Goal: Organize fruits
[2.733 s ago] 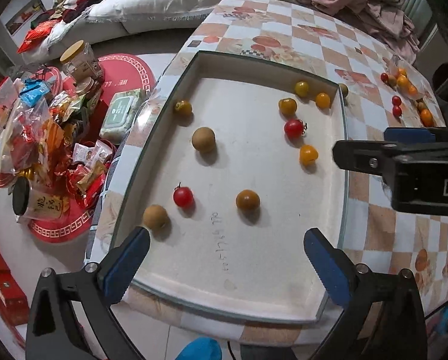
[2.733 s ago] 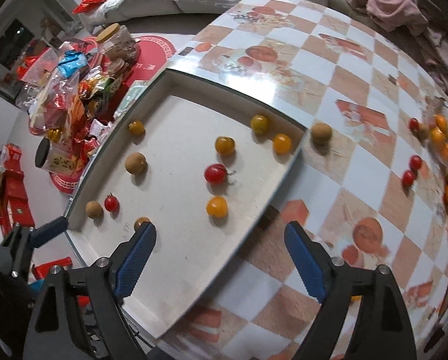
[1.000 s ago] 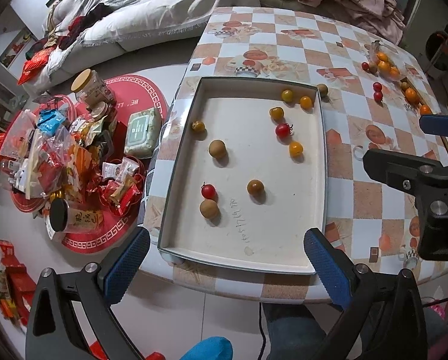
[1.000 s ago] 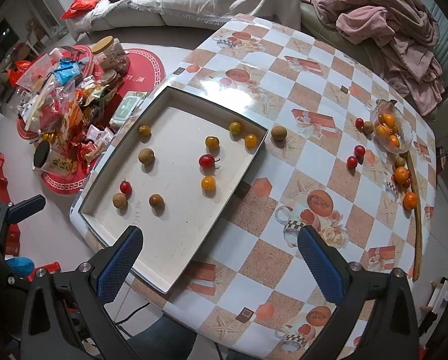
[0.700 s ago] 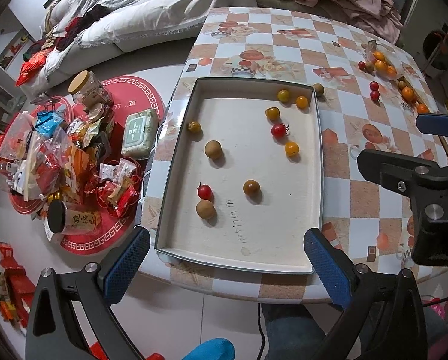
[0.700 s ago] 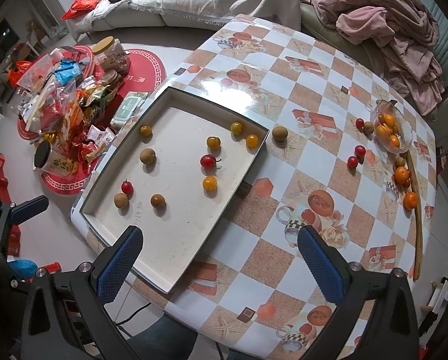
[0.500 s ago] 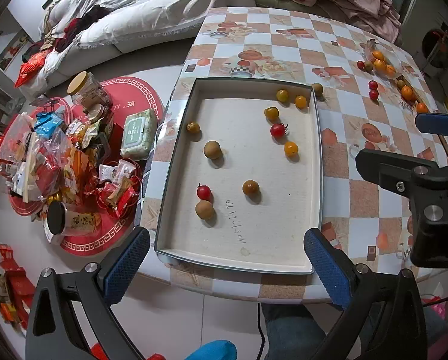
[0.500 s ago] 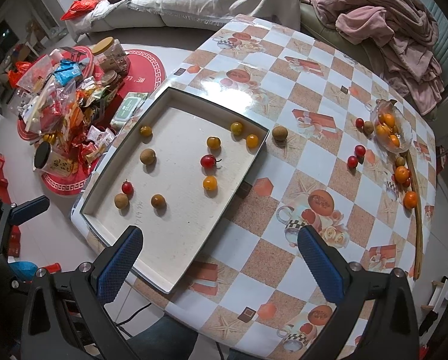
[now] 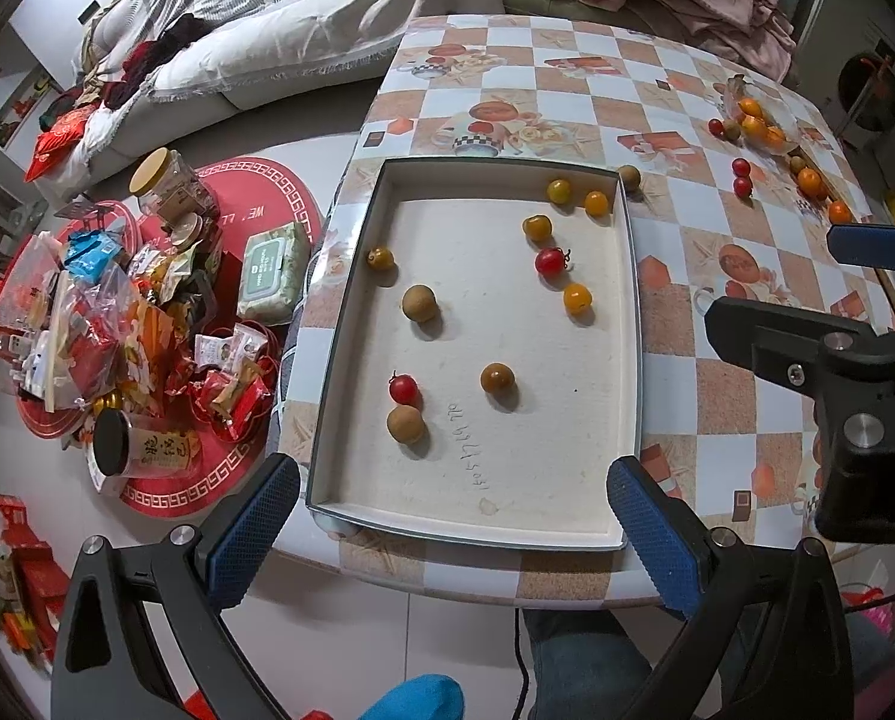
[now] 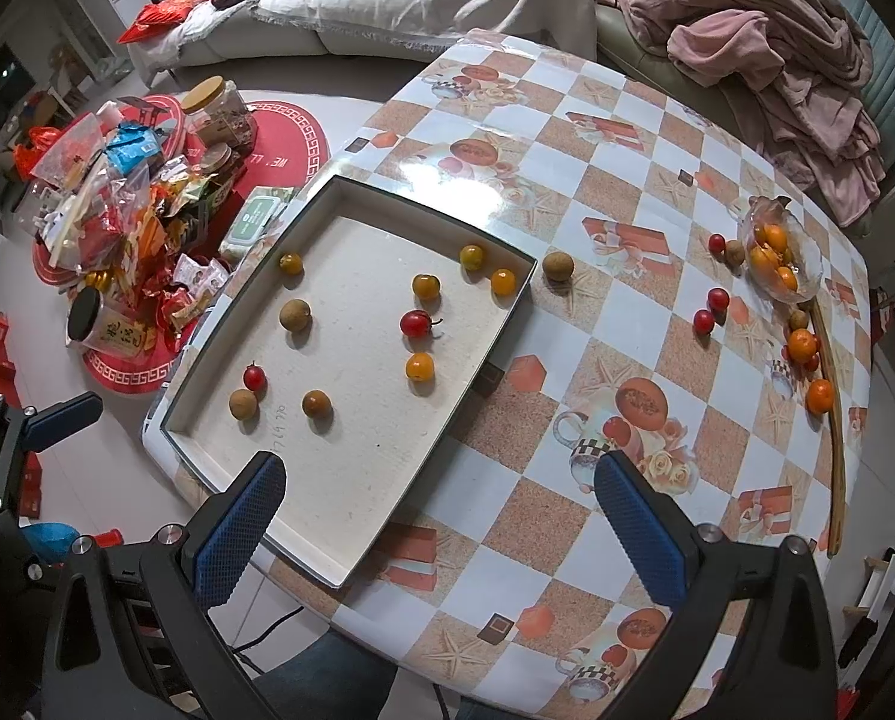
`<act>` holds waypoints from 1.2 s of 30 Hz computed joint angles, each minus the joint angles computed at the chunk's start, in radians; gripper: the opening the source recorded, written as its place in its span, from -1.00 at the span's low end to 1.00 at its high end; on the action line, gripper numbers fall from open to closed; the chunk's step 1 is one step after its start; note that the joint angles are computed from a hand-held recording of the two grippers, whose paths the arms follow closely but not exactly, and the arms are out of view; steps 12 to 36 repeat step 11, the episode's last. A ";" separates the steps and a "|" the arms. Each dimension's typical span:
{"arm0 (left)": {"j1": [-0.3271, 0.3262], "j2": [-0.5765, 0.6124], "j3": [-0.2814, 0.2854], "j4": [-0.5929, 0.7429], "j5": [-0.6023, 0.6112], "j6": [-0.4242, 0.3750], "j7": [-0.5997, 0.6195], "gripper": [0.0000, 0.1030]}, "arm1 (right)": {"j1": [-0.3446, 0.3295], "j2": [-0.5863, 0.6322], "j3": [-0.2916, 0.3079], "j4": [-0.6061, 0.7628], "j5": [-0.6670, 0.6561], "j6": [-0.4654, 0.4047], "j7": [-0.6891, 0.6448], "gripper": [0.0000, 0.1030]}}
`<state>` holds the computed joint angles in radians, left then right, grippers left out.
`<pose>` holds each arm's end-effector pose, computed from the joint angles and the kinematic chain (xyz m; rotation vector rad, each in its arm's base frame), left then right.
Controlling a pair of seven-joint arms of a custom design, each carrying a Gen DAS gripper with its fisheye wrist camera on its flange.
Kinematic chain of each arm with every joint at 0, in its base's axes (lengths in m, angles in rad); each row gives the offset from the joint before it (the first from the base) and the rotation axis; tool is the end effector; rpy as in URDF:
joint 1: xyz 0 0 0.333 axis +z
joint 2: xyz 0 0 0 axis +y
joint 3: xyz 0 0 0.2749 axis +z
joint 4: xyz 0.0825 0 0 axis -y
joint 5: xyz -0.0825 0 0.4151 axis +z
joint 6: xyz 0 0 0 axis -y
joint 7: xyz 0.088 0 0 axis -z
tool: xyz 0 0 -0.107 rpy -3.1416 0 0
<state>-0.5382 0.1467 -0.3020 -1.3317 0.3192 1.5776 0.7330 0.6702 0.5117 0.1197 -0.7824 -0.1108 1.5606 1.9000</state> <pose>0.4515 -0.4321 0.6233 -2.0451 2.0091 -0.1712 0.5181 0.4647 0.6465 -2.4239 1.5697 -0.1635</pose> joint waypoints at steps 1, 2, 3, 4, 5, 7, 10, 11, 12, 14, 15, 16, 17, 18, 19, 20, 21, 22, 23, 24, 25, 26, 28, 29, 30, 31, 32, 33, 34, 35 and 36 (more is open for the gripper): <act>-0.001 -0.001 0.000 -0.001 0.002 0.000 -0.001 1.00 | 0.000 0.000 0.000 0.000 0.000 0.000 0.000 1.00; -0.001 0.000 0.000 0.000 0.003 -0.002 -0.002 1.00 | 0.000 0.005 0.000 0.009 0.000 -0.003 0.000 1.00; -0.002 0.000 0.000 0.001 0.005 -0.004 -0.002 1.00 | 0.001 0.011 -0.001 0.019 0.000 -0.007 -0.001 1.00; -0.002 0.004 0.000 0.006 0.007 -0.006 0.000 1.00 | 0.001 0.001 -0.001 0.001 0.000 0.000 -0.001 1.00; -0.001 0.002 0.001 0.003 0.004 -0.003 0.000 1.00 | 0.000 0.000 -0.001 -0.001 0.000 0.001 -0.001 1.00; -0.001 -0.003 0.001 -0.004 0.006 0.003 -0.001 1.00 | 0.001 0.004 -0.001 0.007 0.001 -0.003 -0.001 1.00; -0.001 -0.004 0.000 -0.012 0.019 0.023 0.006 1.00 | 0.002 0.005 -0.002 0.007 0.000 -0.003 0.000 1.00; 0.000 -0.004 0.000 -0.014 0.015 0.027 0.012 1.00 | 0.002 0.003 -0.002 0.004 0.001 -0.001 0.000 1.00; 0.000 -0.004 0.000 -0.014 0.015 0.027 0.012 1.00 | 0.002 0.003 -0.002 0.004 0.001 -0.001 0.000 1.00; 0.000 -0.004 0.000 -0.014 0.015 0.027 0.012 1.00 | 0.002 0.003 -0.002 0.004 0.001 -0.001 0.000 1.00; 0.000 -0.004 0.000 -0.014 0.015 0.027 0.012 1.00 | 0.002 0.003 -0.002 0.004 0.001 -0.001 0.000 1.00; 0.000 -0.004 0.000 -0.014 0.015 0.027 0.012 1.00 | 0.002 0.003 -0.002 0.004 0.001 -0.001 0.000 1.00; 0.000 -0.004 0.000 -0.014 0.015 0.027 0.012 1.00 | 0.002 0.003 -0.002 0.004 0.001 -0.001 0.000 1.00; 0.000 -0.004 0.000 -0.014 0.015 0.027 0.012 1.00 | 0.002 0.003 -0.002 0.004 0.001 -0.001 0.000 1.00; 0.000 -0.004 0.000 -0.014 0.015 0.027 0.012 1.00 | 0.002 0.003 -0.002 0.004 0.001 -0.001 0.000 1.00; 0.000 -0.004 0.000 -0.014 0.015 0.027 0.012 1.00 | 0.002 0.003 -0.002 0.004 0.001 -0.001 0.000 1.00; 0.000 -0.004 0.000 -0.014 0.015 0.027 0.012 1.00 | 0.002 0.003 -0.002 0.004 0.001 -0.001 0.000 1.00; 0.000 -0.004 0.000 -0.014 0.015 0.027 0.012 1.00 | 0.002 0.003 -0.002 0.004 0.001 -0.001 0.000 1.00; 0.000 -0.004 0.000 -0.014 0.015 0.027 0.012 1.00 | 0.002 0.003 -0.002 0.004 0.001 -0.001 0.000 1.00; 0.000 -0.004 0.000 -0.014 0.015 0.027 0.012 1.00 | 0.002 0.003 -0.002 0.004 0.001 -0.001 0.000 1.00; 0.000 -0.004 0.000 -0.014 0.015 0.027 0.012 1.00 | 0.002 0.003 -0.002 0.004 0.001 -0.001 0.000 1.00; 0.000 -0.004 0.000 -0.014 0.015 0.027 0.012 1.00 | 0.002 0.003 -0.002 0.004 0.001 -0.001 0.000 1.00; 0.000 -0.004 0.000 -0.014 0.015 0.027 0.012 1.00 | 0.002 0.003 -0.002 0.004 0.001 -0.001 0.000 1.00; 0.000 -0.004 0.000 -0.014 0.015 0.027 0.012 1.00 | 0.002 0.003 -0.002 0.004 0.001 -0.001 0.000 1.00; 0.000 -0.004 0.000 -0.014 0.015 0.027 0.012 1.00 | 0.002 0.003 -0.002 0.004 0.001 -0.001 0.000 1.00; 0.000 -0.004 0.000 -0.014 0.015 0.027 0.012 1.00 | 0.002 0.003 -0.002 0.004 0.001 -0.001 0.000 1.00; 0.000 -0.004 0.000 -0.014 0.015 0.027 0.012 1.00 | 0.002 0.003 -0.002 0.004 0.001 -0.001 0.000 1.00; 0.000 -0.004 0.000 -0.014 0.015 0.027 0.012 1.00 | 0.002 0.003 -0.002 0.004 0.001 -0.001 0.000 1.00; 0.000 -0.004 0.000 -0.014 0.015 0.027 0.012 1.00 | 0.002 0.003 -0.002 0.004 0.001 -0.001 0.000 1.00; 0.000 -0.004 0.000 -0.014 0.015 0.027 0.012 1.00 | 0.002 0.003 -0.002 0.004 0.001 -0.001 0.000 1.00; 0.000 -0.004 0.000 -0.014 0.015 0.027 0.012 1.00 | 0.002 0.003 -0.002 0.004 0.001 -0.001 0.000 1.00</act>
